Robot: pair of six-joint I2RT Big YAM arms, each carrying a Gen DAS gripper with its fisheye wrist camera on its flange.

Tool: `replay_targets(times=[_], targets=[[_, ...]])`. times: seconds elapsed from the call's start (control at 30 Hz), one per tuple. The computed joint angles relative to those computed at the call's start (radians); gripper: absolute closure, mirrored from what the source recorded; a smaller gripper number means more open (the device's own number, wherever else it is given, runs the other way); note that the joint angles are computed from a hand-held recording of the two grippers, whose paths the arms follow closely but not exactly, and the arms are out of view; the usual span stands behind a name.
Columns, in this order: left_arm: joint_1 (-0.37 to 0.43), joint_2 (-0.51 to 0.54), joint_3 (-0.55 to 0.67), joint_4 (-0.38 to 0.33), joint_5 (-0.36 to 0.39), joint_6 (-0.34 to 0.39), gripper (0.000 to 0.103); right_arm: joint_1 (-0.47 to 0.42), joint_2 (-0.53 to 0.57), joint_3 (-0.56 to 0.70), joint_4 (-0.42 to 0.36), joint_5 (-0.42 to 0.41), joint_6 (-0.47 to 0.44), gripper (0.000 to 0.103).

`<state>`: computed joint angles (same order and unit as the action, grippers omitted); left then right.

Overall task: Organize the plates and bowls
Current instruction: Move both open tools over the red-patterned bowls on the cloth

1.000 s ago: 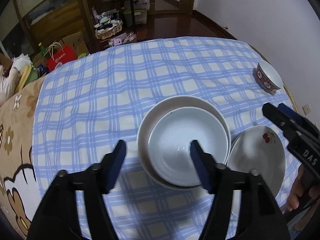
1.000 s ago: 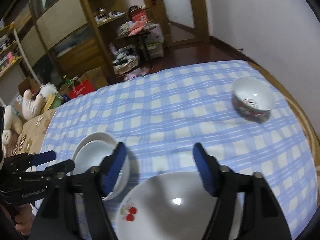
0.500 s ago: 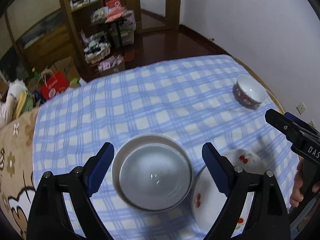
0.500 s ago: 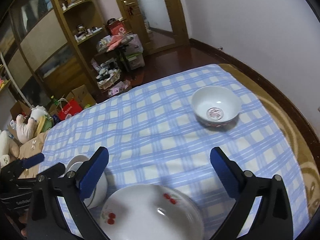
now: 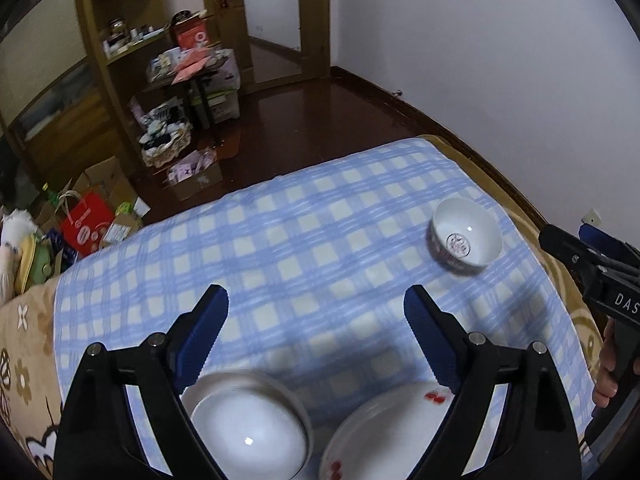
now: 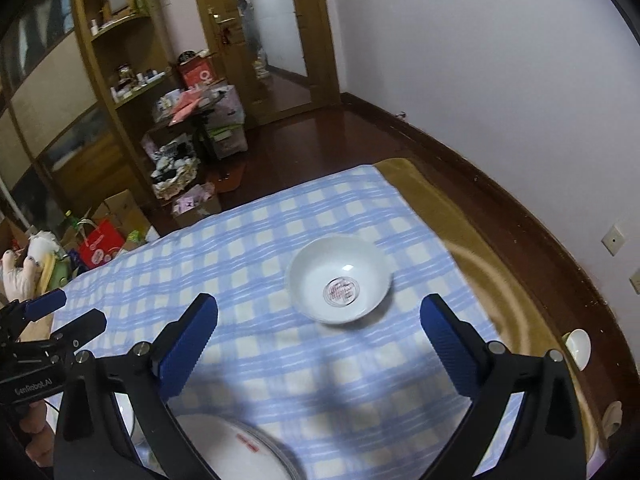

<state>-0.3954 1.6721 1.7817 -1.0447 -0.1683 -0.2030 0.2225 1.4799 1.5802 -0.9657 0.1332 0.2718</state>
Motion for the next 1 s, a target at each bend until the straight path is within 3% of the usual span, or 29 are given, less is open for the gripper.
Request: replay_targets(times=[0.33, 0.43, 0.5, 0.6, 0.83, 1.0], targets=[[-0.054, 0.196, 0.224, -0.035, -0.028, 0.002, 0.015, -0.076, 0.082, 0.044, 0.041, -0.014, -0.001, 0.000], [-0.054, 0.260, 0.292, -0.051, -0.002, -0.004, 0.015, -0.091, 0.110, 0.050, 0.044, -0.013, 0.004, 0.000], [-0.048, 0.310, 0.352, -0.079, 0.037, 0.002, 0.015, -0.102, 0.131, 0.057, 0.046, -0.016, 0.002, 0.000], [-0.047, 0.386, 0.449, -0.121, 0.030, 0.008, 0.015, -0.117, 0.155, 0.053, 0.055, -0.019, 0.001, 0.005], [-0.047, 0.553, 0.681, -0.236, 0.056, -0.006, 0.015, -0.151, 0.199, 0.028, 0.062, -0.095, 0.033, 0.005], [-0.056, 0.606, 0.746, -0.274, 0.081, -0.009, 0.015, -0.160, 0.217, 0.019, 0.062, -0.108, 0.043, 0.005]])
